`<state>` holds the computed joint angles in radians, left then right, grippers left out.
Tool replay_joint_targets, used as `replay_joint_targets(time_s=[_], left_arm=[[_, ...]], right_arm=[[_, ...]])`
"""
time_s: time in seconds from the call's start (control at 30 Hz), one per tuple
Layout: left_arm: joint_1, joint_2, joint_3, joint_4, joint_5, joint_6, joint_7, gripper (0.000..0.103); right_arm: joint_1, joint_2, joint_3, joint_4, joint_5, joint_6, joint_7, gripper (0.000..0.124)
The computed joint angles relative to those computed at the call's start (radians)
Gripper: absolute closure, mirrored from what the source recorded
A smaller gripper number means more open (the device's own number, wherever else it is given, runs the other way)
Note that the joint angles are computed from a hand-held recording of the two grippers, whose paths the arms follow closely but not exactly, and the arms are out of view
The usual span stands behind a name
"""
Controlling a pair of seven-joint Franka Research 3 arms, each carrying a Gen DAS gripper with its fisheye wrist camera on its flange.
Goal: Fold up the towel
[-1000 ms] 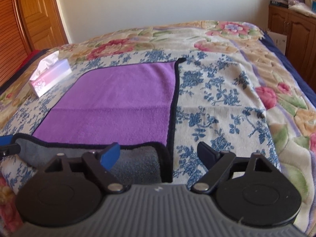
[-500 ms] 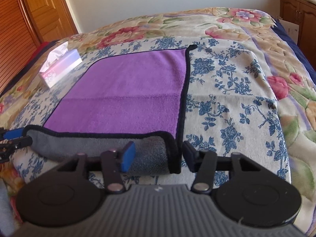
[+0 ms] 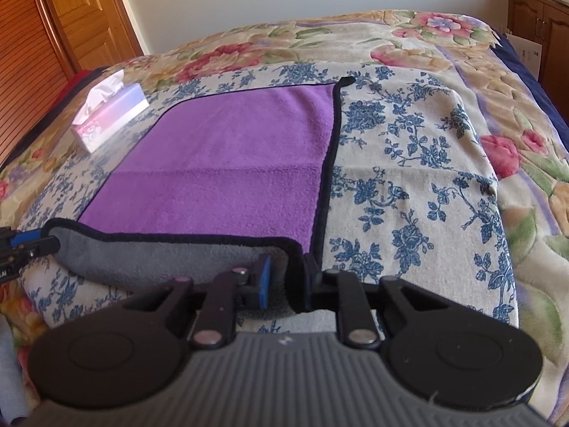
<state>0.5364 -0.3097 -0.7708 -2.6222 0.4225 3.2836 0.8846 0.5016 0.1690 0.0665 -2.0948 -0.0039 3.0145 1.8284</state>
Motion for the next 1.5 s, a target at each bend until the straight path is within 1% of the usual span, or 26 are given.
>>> replay_joint_targets(time_s=[0.03,0.07,0.13,0.17,0.4,0.53,0.73,0.77,0.87,0.93,1.03,1.1,1.27,1.5], left_arm=[[0.004,-0.002,-0.003,0.0,-0.001,0.002,0.0,0.086],[0.003,0.0,-0.002,0.0,-0.002,0.004,0.0,0.09],[-0.003,0.005,0.005,0.0,-0.008,0.013,0.005,0.095],[-0.002,0.005,0.004,-0.001,-0.014,0.015,0.007,0.096],[-0.029,0.006,0.023,-0.006,-0.051,0.027,0.046,0.097],[-0.044,0.004,0.033,-0.009,-0.073,0.033,0.064,0.097],[-0.071,0.004,0.057,-0.012,-0.107,0.039,0.086,0.097],[-0.073,0.004,0.059,-0.012,-0.111,0.041,0.09,0.097],[-0.088,0.004,0.073,-0.012,-0.12,0.044,0.105,0.097],[-0.091,0.005,0.075,-0.01,-0.128,0.046,0.115,0.097],[-0.093,0.001,0.077,-0.01,-0.139,0.047,0.126,0.098],[-0.084,-0.001,0.068,-0.007,-0.148,0.051,0.132,0.098],[-0.04,-0.002,0.024,0.003,-0.175,0.062,0.147,0.098],[0.031,0.019,-0.043,0.027,-0.214,0.075,0.184,0.098]], right_arm=[[0.001,0.0,-0.001,0.001,-0.003,-0.002,0.0,0.111],[0.003,0.0,-0.003,0.001,-0.007,-0.002,0.002,0.111],[0.0,-0.002,0.0,0.0,-0.004,0.0,-0.005,0.113],[0.002,-0.002,-0.002,0.0,-0.008,0.0,-0.004,0.113],[0.009,-0.006,-0.012,-0.005,-0.031,0.014,0.01,0.114],[-0.004,-0.009,0.003,-0.011,-0.004,0.03,-0.015,0.116],[0.002,-0.015,-0.004,-0.018,0.004,0.059,-0.021,0.116],[0.0,-0.016,-0.001,-0.02,0.009,0.068,-0.027,0.116],[-0.031,-0.018,0.04,-0.026,0.078,0.093,-0.095,0.119],[-0.02,-0.019,0.028,-0.029,0.083,0.105,-0.101,0.119],[-0.021,-0.02,0.034,-0.032,0.111,0.124,-0.129,0.119],[-0.007,-0.02,0.021,-0.033,0.109,0.133,-0.129,0.119],[0.025,-0.019,-0.014,-0.039,0.097,0.168,-0.118,0.12],[0.033,-0.003,-0.02,-0.033,0.134,0.211,-0.151,0.12]])
